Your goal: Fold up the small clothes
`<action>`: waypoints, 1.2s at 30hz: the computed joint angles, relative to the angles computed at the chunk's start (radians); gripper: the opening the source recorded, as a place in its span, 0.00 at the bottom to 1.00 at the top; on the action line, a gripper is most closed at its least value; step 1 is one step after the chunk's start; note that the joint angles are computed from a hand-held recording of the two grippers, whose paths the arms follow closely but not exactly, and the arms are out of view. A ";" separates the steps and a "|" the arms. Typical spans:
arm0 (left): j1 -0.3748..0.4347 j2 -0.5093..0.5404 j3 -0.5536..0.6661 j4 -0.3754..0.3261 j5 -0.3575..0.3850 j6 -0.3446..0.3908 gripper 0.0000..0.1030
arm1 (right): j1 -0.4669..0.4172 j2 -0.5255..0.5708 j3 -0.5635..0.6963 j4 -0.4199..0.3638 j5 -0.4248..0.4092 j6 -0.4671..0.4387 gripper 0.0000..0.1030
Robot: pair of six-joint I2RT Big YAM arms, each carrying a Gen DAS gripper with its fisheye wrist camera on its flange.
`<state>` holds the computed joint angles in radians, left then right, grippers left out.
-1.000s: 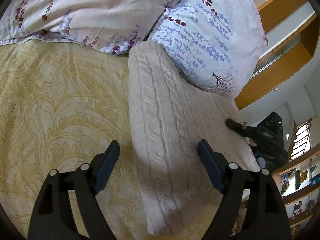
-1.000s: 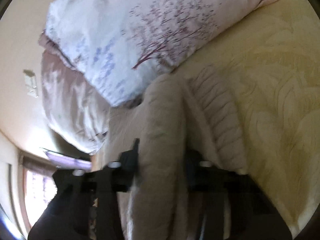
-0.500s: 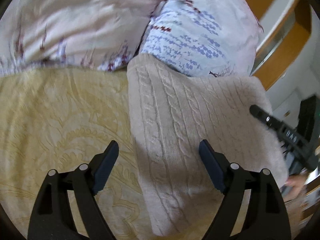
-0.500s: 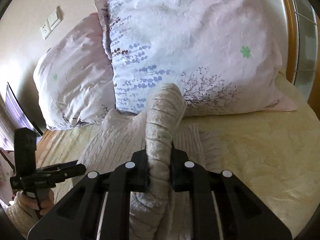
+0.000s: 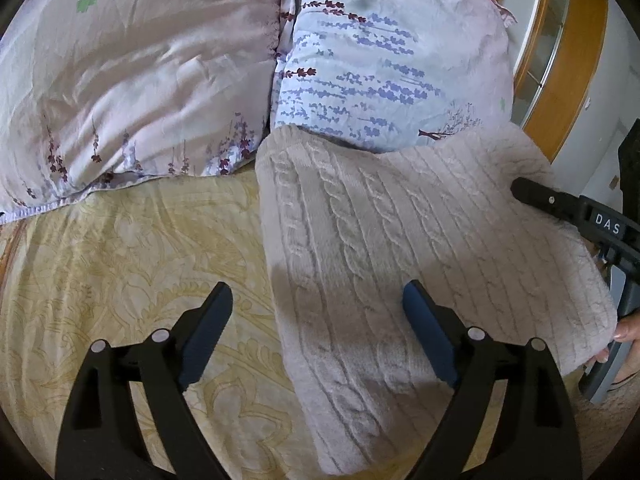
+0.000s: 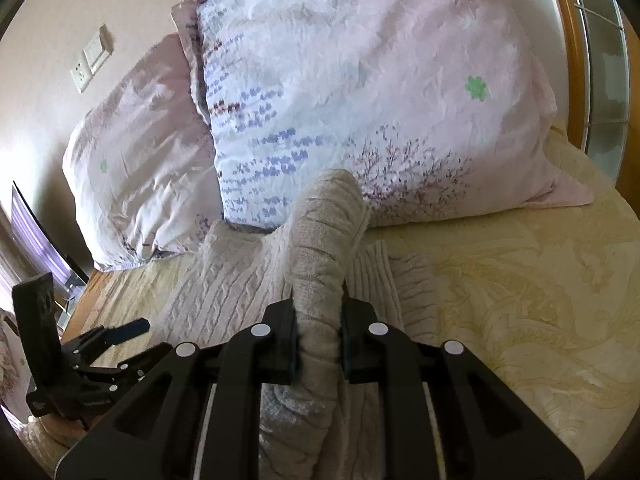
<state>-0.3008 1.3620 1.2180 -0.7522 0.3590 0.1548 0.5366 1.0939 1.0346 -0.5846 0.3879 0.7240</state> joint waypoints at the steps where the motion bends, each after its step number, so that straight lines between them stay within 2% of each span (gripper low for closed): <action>1: 0.002 0.000 0.001 -0.005 0.014 -0.002 0.87 | 0.002 -0.007 -0.002 0.003 0.013 0.002 0.15; 3: 0.014 0.004 0.006 -0.024 0.067 -0.007 0.88 | -0.012 -0.026 -0.011 0.003 0.011 0.012 0.15; 5: 0.019 0.010 0.012 -0.042 0.106 -0.007 0.88 | -0.047 -0.030 -0.025 -0.011 -0.027 0.039 0.15; 8: 0.015 0.018 0.014 -0.066 0.133 -0.002 0.88 | -0.114 -0.001 -0.052 -0.047 -0.125 0.102 0.15; 9: 0.015 0.020 0.015 -0.074 0.143 0.000 0.88 | -0.139 0.006 -0.069 -0.045 -0.172 0.135 0.16; 10: 0.016 0.023 0.017 -0.085 0.154 0.002 0.88 | -0.166 -0.003 -0.107 -0.007 -0.226 0.181 0.19; 11: 0.019 0.025 0.018 -0.092 0.165 0.003 0.88 | -0.177 -0.021 -0.132 0.019 -0.235 0.213 0.24; 13: 0.031 0.030 0.024 -0.118 0.205 0.007 0.87 | -0.181 -0.060 -0.149 -0.008 -0.195 0.266 0.41; 15: 0.046 0.036 0.032 -0.148 0.249 0.011 0.87 | -0.170 -0.110 -0.169 -0.021 -0.161 0.291 0.45; 20: 0.093 0.044 0.039 -0.250 0.375 0.040 0.80 | -0.076 -0.243 -0.229 -0.020 -0.093 0.326 0.46; 22: 0.108 0.038 0.032 -0.292 0.410 0.066 0.78 | -0.008 -0.277 -0.242 -0.029 -0.063 0.323 0.46; 27: 0.119 0.034 0.013 -0.351 0.441 0.092 0.69 | 0.101 -0.310 -0.260 -0.022 -0.036 0.333 0.46; 29: 0.119 0.032 0.003 -0.362 0.444 0.096 0.64 | 0.116 -0.315 -0.266 -0.017 -0.038 0.333 0.46; 34: 0.109 0.038 -0.009 -0.354 0.435 0.080 0.52 | 0.144 -0.305 -0.280 0.000 -0.032 0.349 0.46; 36: 0.106 0.036 -0.017 -0.342 0.429 0.074 0.45 | 0.157 -0.299 -0.282 0.004 -0.024 0.343 0.44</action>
